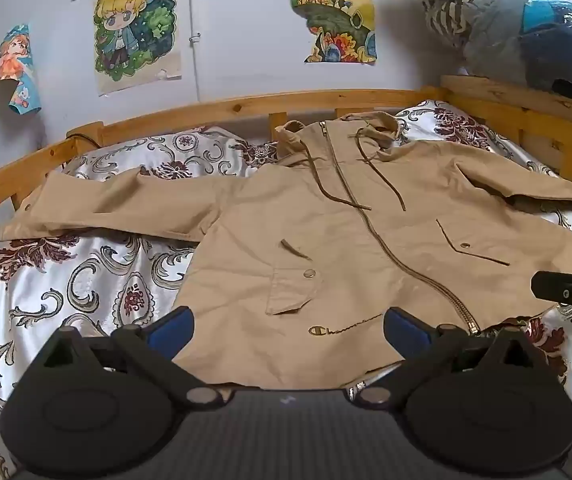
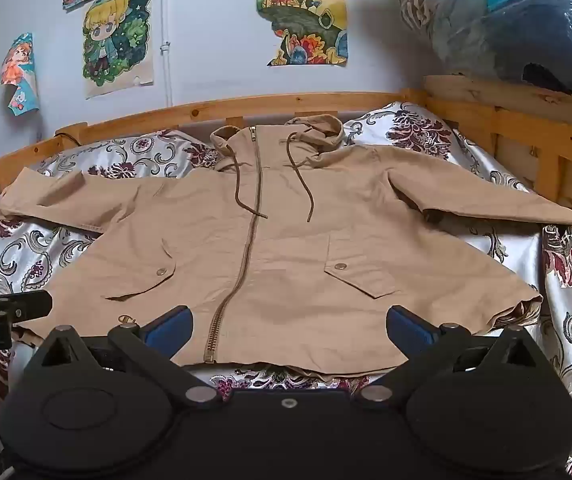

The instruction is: Fold large clothes

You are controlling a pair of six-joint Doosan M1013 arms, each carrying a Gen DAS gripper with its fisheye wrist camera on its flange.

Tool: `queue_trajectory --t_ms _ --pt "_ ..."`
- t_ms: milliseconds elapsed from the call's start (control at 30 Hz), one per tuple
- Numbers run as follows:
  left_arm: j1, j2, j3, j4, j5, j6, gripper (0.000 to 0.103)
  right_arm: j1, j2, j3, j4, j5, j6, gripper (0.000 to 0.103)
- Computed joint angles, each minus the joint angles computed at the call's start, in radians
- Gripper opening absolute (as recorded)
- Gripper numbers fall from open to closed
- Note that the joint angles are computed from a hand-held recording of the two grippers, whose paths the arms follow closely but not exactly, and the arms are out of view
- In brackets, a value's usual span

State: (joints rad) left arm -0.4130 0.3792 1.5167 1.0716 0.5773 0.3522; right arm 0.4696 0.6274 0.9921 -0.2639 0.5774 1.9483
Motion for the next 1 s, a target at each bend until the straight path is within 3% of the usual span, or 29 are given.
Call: queue_trajectory --t_ms 1000 --pt "-0.001 0.003 -0.014 -0.023 0.016 0.036 0.103 0.000 -0.001 0.006 -0.003 -0.002 0.024 0.102"
